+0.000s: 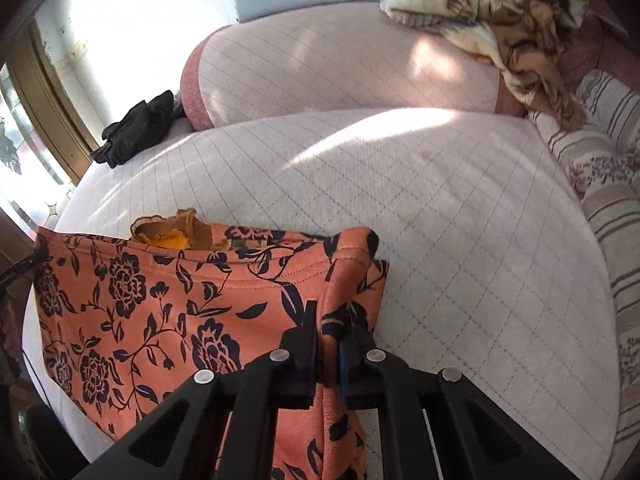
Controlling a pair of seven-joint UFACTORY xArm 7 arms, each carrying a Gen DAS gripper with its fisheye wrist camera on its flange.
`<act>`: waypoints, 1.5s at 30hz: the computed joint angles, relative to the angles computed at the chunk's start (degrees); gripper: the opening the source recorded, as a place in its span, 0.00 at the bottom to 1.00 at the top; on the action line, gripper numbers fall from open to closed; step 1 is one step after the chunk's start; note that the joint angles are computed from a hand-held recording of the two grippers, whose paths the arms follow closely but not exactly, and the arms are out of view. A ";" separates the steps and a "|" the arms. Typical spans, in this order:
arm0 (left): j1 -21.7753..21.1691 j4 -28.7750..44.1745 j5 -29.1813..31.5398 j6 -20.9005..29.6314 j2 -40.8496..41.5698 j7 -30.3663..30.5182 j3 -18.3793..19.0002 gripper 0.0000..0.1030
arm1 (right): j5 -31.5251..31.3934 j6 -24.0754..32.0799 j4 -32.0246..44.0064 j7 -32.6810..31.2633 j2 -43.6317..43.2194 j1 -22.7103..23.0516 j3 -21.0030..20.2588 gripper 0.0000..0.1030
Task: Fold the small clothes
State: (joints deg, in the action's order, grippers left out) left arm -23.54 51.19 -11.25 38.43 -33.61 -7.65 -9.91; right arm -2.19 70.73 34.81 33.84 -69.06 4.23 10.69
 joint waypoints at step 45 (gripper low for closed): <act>-3.68 -13.03 7.59 10.90 -15.48 -14.97 -7.95 0.62 | 20.53 8.32 -13.21 39.72 -42.32 8.70 9.33 0.76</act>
State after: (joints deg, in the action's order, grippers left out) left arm -27.22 38.16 -3.65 49.33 -49.09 -22.61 -17.86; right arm 18.34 79.05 21.60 73.56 -111.38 12.93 20.01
